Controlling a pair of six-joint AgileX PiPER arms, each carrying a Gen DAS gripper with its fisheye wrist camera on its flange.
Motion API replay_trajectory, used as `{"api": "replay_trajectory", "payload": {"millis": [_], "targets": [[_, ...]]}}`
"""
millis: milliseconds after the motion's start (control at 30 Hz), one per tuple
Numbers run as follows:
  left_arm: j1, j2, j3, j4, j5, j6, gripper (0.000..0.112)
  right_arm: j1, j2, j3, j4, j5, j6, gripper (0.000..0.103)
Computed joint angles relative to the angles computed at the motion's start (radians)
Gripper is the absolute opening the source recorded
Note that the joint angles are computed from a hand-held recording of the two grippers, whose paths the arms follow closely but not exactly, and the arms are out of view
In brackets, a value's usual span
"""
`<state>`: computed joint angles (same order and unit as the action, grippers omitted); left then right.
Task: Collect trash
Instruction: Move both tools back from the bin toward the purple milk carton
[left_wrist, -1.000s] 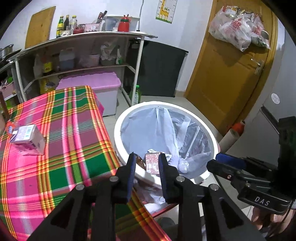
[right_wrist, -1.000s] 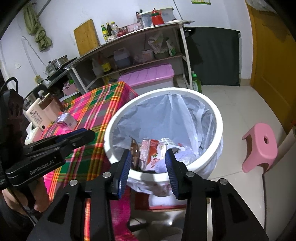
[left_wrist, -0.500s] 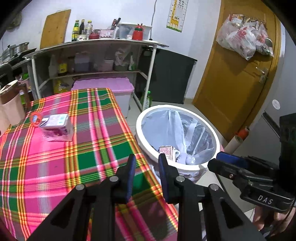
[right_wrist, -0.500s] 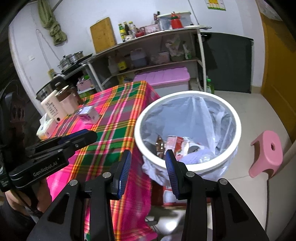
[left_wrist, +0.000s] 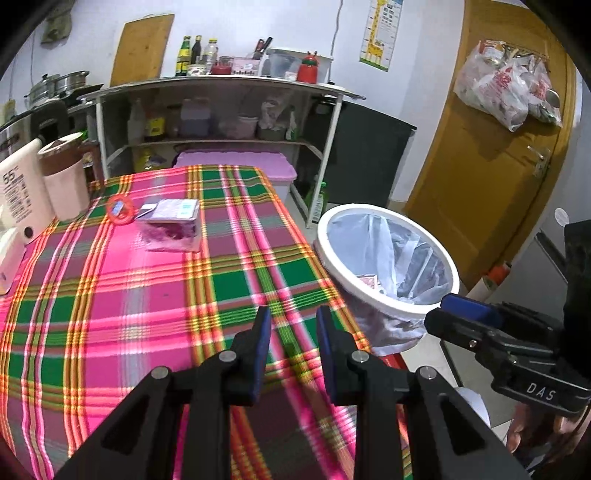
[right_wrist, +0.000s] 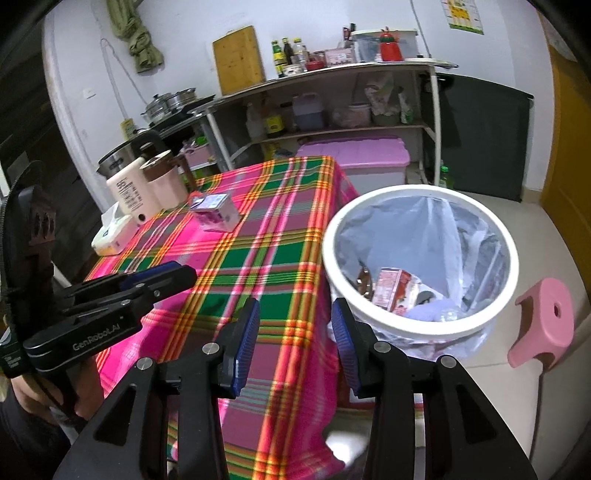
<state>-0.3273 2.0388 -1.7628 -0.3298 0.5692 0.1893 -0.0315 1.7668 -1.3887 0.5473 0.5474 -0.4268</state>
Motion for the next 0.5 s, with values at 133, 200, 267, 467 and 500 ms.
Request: {"api": "replay_trajectory", "payload": {"millis": [133, 200, 267, 467, 500], "targets": [[0.024, -0.023, 0.048, -0.010, -0.017, 0.009, 0.026, 0.026, 0.007, -0.005, 0.006, 0.007, -0.014, 0.042], [0.037, -0.034, 0.069, -0.016, -0.025, 0.015, 0.026, 0.038, 0.013, -0.013, 0.006, 0.012, -0.016, 0.042], [0.051, -0.046, 0.090, -0.022, -0.032, 0.021, 0.026, 0.051, 0.021, -0.026, 0.009, 0.021, -0.026, 0.042], [0.087, -0.065, 0.122, -0.025, -0.046, 0.020, 0.026, 0.088, 0.049, -0.073, -0.005, 0.032, -0.035, 0.042], [0.092, -0.067, 0.126, -0.026, -0.048, 0.021, 0.026, 0.093, 0.055, -0.082, -0.004, 0.033, -0.038, 0.043]]}}
